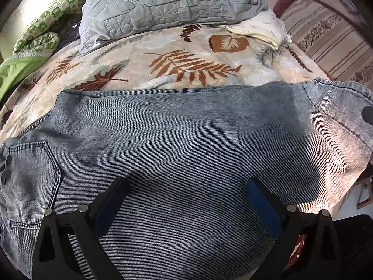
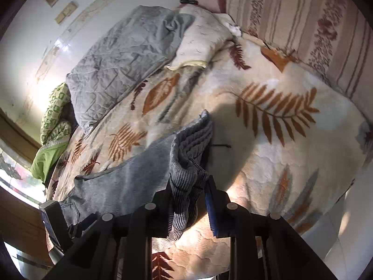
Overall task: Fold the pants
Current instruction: 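Grasp the leg hem with the right tool and lift it, then fold the held leg over onto the other leg with the right tool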
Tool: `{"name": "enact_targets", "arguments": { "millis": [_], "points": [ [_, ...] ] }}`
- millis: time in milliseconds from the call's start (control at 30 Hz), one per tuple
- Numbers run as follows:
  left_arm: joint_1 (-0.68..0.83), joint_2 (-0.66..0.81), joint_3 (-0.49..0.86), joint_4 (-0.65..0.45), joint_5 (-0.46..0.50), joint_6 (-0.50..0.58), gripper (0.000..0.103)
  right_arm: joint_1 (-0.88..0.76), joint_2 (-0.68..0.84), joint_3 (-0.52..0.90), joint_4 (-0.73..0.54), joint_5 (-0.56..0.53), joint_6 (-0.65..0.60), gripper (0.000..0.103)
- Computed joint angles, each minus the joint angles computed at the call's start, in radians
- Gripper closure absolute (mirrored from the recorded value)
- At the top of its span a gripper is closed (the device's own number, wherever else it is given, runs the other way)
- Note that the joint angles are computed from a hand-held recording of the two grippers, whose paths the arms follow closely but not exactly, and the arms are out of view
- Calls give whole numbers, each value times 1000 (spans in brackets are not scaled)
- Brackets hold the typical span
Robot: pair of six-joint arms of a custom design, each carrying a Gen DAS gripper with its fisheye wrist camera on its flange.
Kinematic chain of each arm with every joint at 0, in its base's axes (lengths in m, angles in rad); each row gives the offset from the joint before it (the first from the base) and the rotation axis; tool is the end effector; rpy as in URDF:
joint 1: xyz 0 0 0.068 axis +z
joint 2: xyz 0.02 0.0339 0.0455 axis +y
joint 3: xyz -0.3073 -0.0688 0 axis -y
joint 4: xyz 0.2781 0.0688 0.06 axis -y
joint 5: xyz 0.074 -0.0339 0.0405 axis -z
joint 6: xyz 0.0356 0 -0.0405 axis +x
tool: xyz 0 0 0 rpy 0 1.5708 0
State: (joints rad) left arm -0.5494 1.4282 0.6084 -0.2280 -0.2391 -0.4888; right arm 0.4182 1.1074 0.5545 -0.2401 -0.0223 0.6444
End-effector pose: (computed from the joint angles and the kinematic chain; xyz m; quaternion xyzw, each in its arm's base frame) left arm 0.2297 -0.1308 0.1613 -0.0018 0.9596 -0.0273 0.2800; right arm 0.2078 0.0932 0.2153 0.1002 0.9198 0.2010 0.3217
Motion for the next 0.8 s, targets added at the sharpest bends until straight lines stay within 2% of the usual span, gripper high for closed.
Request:
{"name": "enact_targets", "arguments": {
  "millis": [100,200,267,367,400,467,500,533,567,667,800],
  "points": [
    [95,-213,-106,-4,55,-39,2,221,-11,109,-62,160,-12,82],
    [266,-442,-172,-100,113,-9,2,459,58,209,-55,307,-39,82],
    [412,-609,-211,-184,158,31,2,569,147,263,-15,325,-35,82],
    [719,-777,-233,-304,305,159,2,679,317,314,64,322,-34,82],
    [839,-793,-236,-323,370,215,2,694,383,322,95,299,-22,81],
    [1009,-806,-240,-358,467,287,2,689,527,336,163,180,-21,64],
    [1067,-799,-239,-369,511,315,2,685,591,349,171,137,-24,34],
    [1108,-794,-238,-383,545,342,2,691,626,351,175,129,-19,30],
    [1121,-792,-235,-392,562,352,2,706,610,312,235,163,-19,30],
    [1085,-813,-221,-419,605,328,2,680,495,205,320,83,22,26],
    [906,-778,-190,-410,714,205,2,593,287,14,444,44,135,22]
  ]
}}
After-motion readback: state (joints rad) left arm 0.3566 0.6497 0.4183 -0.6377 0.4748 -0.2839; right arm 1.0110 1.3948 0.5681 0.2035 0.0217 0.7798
